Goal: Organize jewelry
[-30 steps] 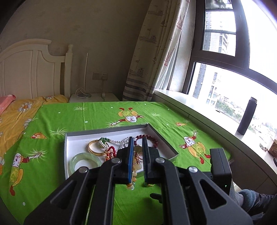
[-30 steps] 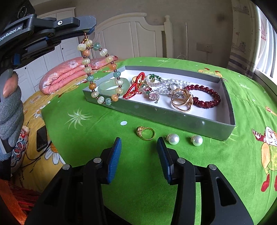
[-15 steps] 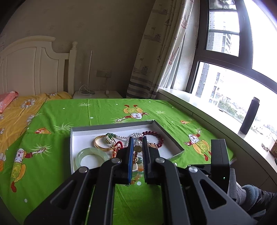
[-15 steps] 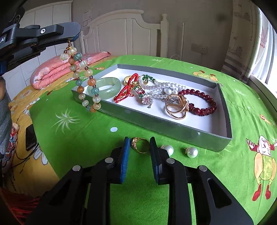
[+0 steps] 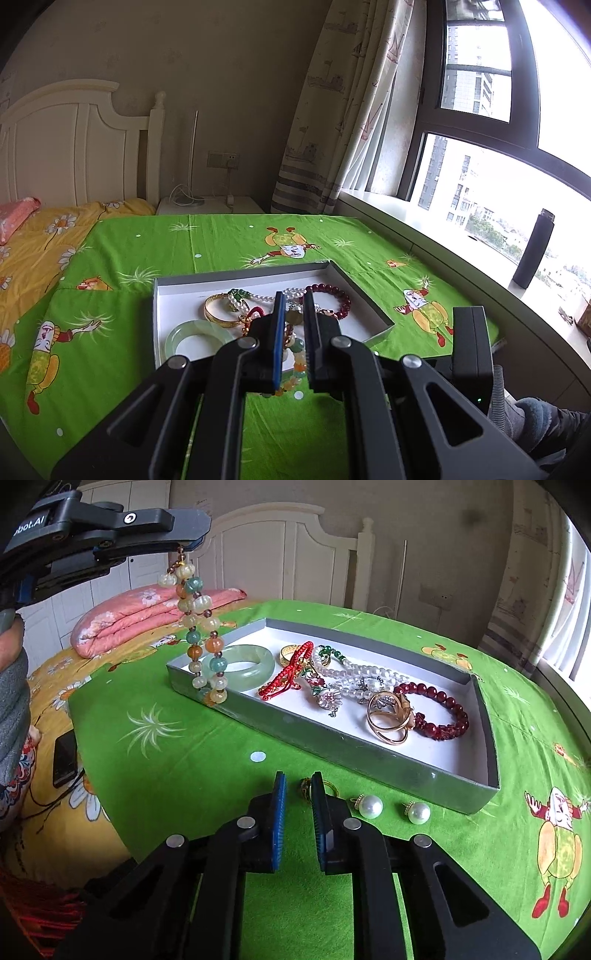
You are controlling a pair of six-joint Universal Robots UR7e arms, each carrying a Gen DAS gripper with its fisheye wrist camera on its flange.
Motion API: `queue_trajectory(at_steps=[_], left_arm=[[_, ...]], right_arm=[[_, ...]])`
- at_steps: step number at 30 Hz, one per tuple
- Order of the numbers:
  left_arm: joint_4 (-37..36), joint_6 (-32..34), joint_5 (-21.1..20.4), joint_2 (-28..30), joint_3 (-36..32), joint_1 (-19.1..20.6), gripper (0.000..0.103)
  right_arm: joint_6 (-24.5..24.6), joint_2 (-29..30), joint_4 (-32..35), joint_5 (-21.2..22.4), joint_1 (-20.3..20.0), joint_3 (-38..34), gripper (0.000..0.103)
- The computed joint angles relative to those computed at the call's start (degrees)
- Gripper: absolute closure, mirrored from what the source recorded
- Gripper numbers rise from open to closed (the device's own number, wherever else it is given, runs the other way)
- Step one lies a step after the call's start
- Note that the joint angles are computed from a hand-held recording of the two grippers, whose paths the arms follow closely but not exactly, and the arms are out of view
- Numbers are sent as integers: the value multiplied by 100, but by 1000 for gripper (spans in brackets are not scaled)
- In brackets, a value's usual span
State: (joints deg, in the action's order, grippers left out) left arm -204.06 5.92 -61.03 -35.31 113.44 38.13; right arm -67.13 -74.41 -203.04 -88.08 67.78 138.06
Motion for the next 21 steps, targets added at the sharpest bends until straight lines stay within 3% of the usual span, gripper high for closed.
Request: queue_trajectory(at_steps=[5, 7, 11, 21], left_arm=[[21, 10, -11, 1, 10, 12, 94], [20, 33, -12, -19, 12, 7, 94], [70, 119, 56, -48, -36, -29, 94], [682, 422, 0, -9, -609, -25, 94]], right_arm=[[-195, 107, -218, -50, 13, -3, 93], [-347, 97, -359, 117, -59, 65, 93], [-331, -120, -260, 514, -192, 158, 93], [9, -469, -54, 758, -136, -80, 93]])
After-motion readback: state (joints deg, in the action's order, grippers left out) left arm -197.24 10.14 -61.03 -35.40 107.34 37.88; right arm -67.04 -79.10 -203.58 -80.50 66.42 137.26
